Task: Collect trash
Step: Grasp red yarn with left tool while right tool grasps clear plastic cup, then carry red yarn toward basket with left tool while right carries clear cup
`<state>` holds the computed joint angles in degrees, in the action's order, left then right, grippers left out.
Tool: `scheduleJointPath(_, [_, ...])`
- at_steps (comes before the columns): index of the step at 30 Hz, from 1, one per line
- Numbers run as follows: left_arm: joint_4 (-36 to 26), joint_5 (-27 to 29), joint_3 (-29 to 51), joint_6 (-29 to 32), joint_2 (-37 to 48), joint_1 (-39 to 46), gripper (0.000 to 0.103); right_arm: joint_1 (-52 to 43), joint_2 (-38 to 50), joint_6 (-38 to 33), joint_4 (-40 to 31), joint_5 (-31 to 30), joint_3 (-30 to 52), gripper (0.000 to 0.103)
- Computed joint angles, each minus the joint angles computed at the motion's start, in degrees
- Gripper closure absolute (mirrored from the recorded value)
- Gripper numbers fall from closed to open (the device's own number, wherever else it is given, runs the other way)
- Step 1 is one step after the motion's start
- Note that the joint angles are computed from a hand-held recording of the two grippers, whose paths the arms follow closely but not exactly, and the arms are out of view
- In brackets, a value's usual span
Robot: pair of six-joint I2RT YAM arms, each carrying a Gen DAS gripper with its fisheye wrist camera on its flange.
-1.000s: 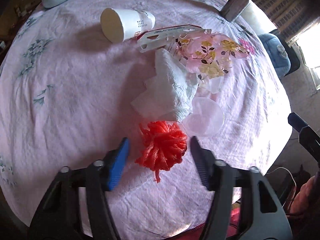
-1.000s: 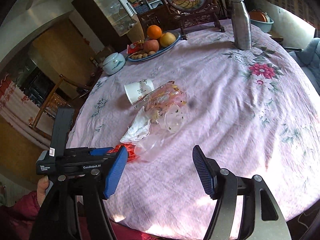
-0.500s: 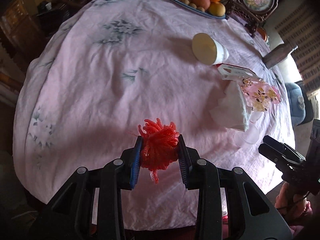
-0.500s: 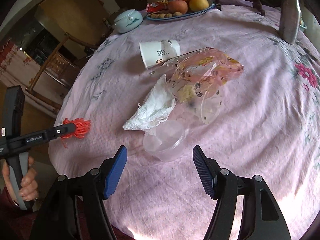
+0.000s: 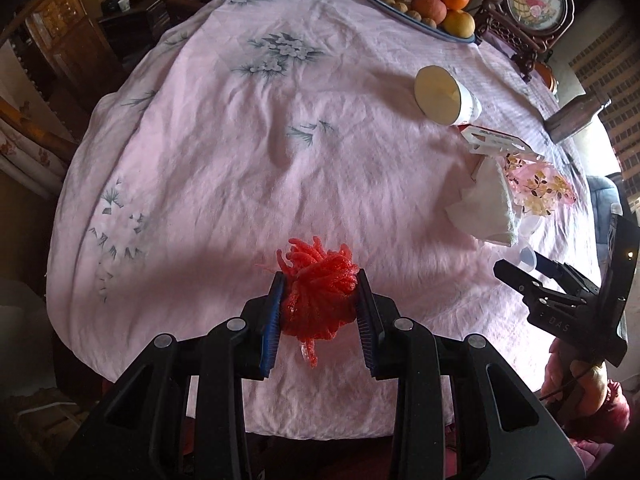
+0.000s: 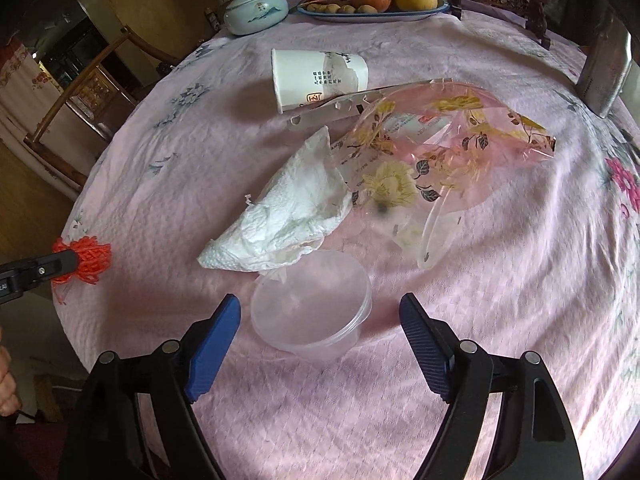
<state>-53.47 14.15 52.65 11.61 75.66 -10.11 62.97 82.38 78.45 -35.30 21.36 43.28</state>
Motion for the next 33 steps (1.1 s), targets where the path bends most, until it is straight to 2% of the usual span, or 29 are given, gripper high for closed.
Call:
scheduleJointPath(1, [-0.06,-0.04,0.02,0.15,-0.08,0.19,0.069,0.3,0.25,0.11,-0.39,0.68,0.1,0.031])
scheduleJointPath(2, [-0.13,0.05,0.1,0.34,-0.09,0.44,0.069,0.64,-0.44,-0.29,0.28,0.63,-0.39,0.049])
scheduleJointPath(4, [-0.22,0.56,0.41,0.75,0.12,0.8,0.069,2.45,-2.58,1.21,-0.03,2.4,-0.82,0.049])
scheduleJointPath(7, [-0.19,1.92,1.23,1.37,0.79,0.56,0.069,7.07,-4.52,5.5,-5.75,7.35,1.91,0.049])
scheduleJointPath(14, [-0.46,5.76,2.98,4.86,2.4,-0.85,0.069,17.09,-3.78,22.75,-22.01,16.15,10.91,0.049])
scheduleJointPath(17, [-1.39,7.23,3.39,7.03,2.6,-0.64,0.069,19.61,-3.07,28.67,-25.31,18.04,13.38,0.049])
scheduleJointPath(20, [-2.06,8.0,3.39,8.97,2.1,0.4,0.069,21.05,-0.81,30.05,-26.83,18.73,16.08,0.049])
scheduleJointPath(22, [-1.67,7.63,2.95,8.78,0.9,1.66,0.069,20.25,-1.04,25.78,-24.62,18.61,16.15,0.049])
scheduleJointPath(25, [-1.85,7.71,2.62,6.67,-1.35,5.31,0.069,15.52,-2.58,12.9,-17.53,16.63,15.08,0.049])
scheduleJointPath(29, [-3.57,7.6,2.33,5.53,-4.97,13.62,0.069,7.34,-2.88,-8.04,-6.19,11.49,15.94,0.049])
scheduleJointPath(33, [-5.86,7.81,0.71,6.37,-8.28,25.19,0.069,3.06,1.62,-22.31,2.78,3.81,19.49,0.049])
